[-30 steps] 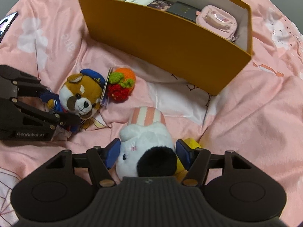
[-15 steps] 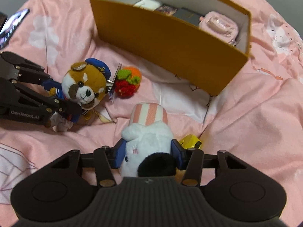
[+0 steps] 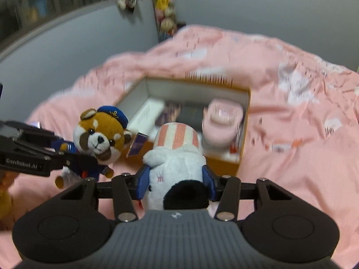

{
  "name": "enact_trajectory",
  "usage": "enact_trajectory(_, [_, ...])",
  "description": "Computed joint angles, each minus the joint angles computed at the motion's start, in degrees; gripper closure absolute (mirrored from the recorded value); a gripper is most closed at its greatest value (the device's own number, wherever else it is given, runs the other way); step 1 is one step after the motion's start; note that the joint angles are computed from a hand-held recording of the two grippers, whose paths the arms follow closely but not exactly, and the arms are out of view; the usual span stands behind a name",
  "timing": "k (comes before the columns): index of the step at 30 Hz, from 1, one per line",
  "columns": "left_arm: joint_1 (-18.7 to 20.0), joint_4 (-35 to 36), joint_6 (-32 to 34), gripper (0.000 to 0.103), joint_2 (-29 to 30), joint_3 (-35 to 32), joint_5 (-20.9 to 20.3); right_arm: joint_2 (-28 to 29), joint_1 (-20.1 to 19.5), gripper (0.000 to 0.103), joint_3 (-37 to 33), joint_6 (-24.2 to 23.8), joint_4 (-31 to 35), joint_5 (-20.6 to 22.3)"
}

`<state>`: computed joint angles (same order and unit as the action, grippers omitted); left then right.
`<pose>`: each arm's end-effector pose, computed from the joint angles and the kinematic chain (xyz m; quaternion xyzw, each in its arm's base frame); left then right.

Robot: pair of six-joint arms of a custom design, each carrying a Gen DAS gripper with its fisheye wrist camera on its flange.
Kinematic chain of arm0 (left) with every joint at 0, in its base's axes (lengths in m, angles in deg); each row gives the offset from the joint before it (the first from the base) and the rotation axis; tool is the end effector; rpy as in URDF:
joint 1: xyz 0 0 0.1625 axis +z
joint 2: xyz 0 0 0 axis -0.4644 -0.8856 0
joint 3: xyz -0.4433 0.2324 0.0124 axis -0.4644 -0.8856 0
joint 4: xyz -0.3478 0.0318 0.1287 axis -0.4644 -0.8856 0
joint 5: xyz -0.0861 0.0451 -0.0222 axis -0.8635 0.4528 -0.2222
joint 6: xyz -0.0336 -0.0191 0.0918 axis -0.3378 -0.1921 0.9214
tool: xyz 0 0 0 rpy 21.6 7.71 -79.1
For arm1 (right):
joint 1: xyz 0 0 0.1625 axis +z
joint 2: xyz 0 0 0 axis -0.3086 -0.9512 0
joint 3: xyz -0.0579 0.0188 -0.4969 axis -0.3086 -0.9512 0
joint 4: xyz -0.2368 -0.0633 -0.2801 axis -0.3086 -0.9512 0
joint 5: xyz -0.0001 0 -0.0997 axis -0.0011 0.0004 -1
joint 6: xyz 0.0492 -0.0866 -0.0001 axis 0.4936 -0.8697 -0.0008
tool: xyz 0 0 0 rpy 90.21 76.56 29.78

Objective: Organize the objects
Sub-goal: 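Lift the brown dog plush with left tool while right carries the white plush over the orange box, then lower the dog plush into the box with left tool while right lowers the white plush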

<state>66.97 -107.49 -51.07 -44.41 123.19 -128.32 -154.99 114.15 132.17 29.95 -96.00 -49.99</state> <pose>-0.3897 -0.5608 0.1766 0.2454 0.9192 -0.2637 0.1590 0.1828 -0.5718 0.4219 0.4145 -0.8730 0.2116 0.1457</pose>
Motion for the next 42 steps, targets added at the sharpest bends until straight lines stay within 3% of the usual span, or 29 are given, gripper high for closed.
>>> enact_trajectory(6, [1.32, -0.75, 4.83, 0.062, 2.49, -7.63, 0.22, 3.88, 0.65, 0.051, -4.38, 5.12, -2.3, 5.67])
enact_trajectory(10, [3.81, 3.53, 3.4, 0.062, 4.58, -13.19, -1.65, 7.19, 1.02, 0.051, -7.25, 7.09, -3.31, 6.03])
enact_trajectory(16, [7.71, 11.55, -0.5, 0.062, 8.02, -19.54, -3.42, 12.23, 0.52, 0.051, -10.54, 8.69, -2.88, 2.47])
enact_trajectory(23, [11.57, 18.34, -4.37, 0.062, 10.9, -23.93, -6.64, 15.72, -1.12, 0.052, -13.89, 11.57, 2.76, 0.62])
enact_trajectory(31, [13.31, 23.5, -7.15, 0.063, 13.57, -27.65, -5.35, 18.99, -2.06, 0.053, -16.87, 15.5, 6.56, -0.98])
enact_trajectory(42, [14.76, 28.41, -10.29, 0.063, 15.33, -30.4, -5.49, 21.56, -3.09, 0.053, -17.14, 19.88, 6.28, -2.27])
